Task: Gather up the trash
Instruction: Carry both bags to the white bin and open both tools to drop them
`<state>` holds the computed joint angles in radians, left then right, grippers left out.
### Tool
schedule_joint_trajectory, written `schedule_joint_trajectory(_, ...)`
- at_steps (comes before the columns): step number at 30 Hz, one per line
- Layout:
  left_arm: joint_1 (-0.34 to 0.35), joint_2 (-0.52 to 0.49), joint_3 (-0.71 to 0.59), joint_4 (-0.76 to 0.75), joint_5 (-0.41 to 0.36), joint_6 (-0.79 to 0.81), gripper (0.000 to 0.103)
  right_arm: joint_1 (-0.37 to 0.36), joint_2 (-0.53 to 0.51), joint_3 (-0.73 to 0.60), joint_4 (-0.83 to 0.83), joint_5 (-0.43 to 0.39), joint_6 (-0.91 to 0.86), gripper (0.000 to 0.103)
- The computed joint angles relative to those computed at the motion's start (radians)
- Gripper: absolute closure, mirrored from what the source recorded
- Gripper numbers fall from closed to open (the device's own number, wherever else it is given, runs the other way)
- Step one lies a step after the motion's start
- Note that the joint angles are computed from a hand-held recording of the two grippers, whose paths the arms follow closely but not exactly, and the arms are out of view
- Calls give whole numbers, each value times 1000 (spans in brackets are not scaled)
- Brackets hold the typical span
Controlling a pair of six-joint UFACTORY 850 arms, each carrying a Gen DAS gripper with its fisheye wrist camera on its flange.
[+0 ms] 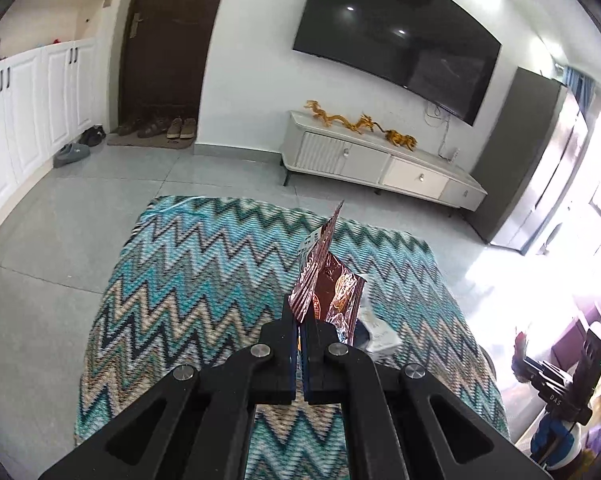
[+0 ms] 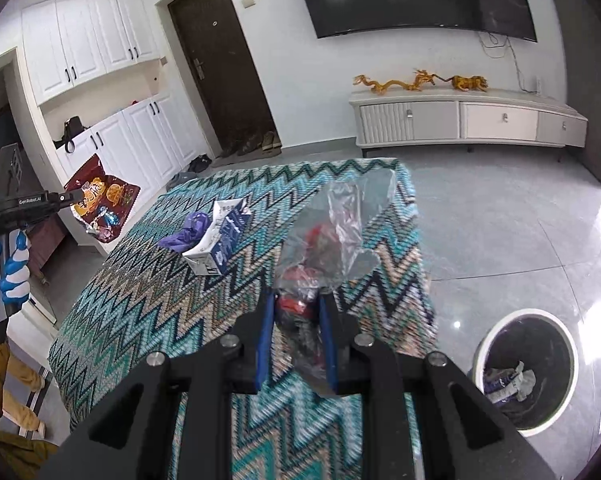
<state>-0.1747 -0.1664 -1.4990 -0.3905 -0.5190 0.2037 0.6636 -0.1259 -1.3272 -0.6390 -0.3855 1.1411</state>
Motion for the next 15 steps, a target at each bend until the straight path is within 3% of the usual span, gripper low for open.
schedule_joint_trajectory(7,-149,-53,-96,94,-59,-51,101,-54,173,210,-199,33,267,83)
schedule_joint_trajectory(15,-354,-265,-362,89,-166,-11,101,-175,326,421,-207,42,355,83)
